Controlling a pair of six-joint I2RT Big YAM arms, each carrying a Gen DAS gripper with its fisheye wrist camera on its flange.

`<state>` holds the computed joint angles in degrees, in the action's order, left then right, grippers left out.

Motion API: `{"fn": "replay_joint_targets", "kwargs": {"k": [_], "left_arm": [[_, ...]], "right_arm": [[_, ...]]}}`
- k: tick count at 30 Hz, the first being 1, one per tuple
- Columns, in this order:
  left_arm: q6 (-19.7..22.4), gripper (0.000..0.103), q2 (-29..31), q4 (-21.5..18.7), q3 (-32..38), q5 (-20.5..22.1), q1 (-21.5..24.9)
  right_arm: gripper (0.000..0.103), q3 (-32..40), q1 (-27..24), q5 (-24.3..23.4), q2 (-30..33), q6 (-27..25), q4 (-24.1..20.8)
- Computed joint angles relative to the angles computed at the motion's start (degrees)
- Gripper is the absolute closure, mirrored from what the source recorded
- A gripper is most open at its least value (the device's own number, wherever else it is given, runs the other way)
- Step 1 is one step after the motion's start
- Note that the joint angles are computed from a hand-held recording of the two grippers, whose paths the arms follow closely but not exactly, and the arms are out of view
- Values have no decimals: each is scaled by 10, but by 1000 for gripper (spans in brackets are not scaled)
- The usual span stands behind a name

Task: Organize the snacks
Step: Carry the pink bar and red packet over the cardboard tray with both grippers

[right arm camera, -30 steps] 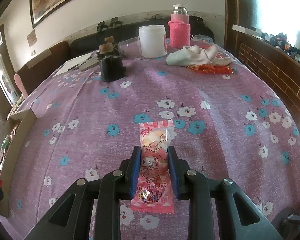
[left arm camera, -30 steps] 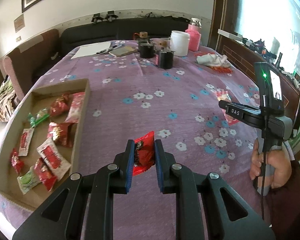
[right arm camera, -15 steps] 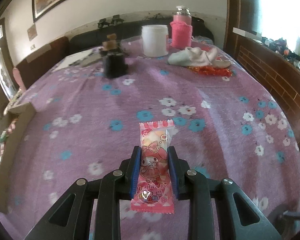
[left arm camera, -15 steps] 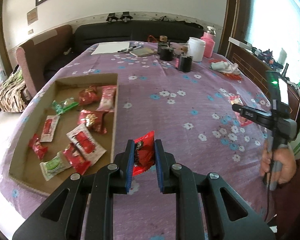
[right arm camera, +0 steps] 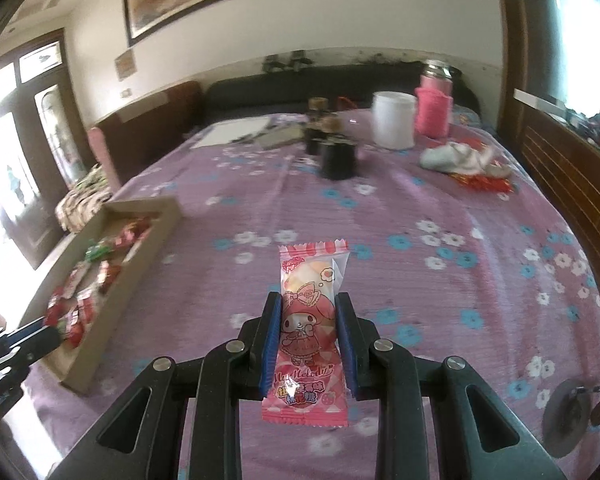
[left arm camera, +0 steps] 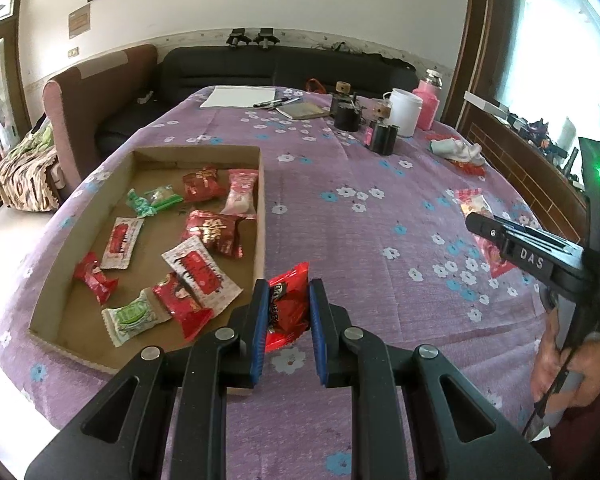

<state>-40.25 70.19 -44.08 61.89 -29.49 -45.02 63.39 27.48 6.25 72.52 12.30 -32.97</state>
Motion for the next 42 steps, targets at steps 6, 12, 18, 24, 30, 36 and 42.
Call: {"fn": "replay_joint_targets", "kwargs": {"k": [6,12,18,24,30,36,42], "left_arm": [[-12,86,-20,1,-18,0,8],[-21,86,-42,4,-37,5,22],[-32,86,-71,6,-61,7,42],[-41,86,-106,5,-85,9,75],[-48,86,-136,-2,-106,11,111],[-47,86,-155,4,-125,23,138],[-25,86,-175,43,-147,27,139]], "right_arm": [[76,9,44,1,0,-1,-4],[76,19,81,6,6,-4,-5],[76,32,109,8,20,-3,-7],[76,49,134,7,38,-5,-8],[76,71,158,4,61,-9,-9],[76,88,177,-3,82,-10,-10],[76,100,189,-12,99,-12,-13]]}}
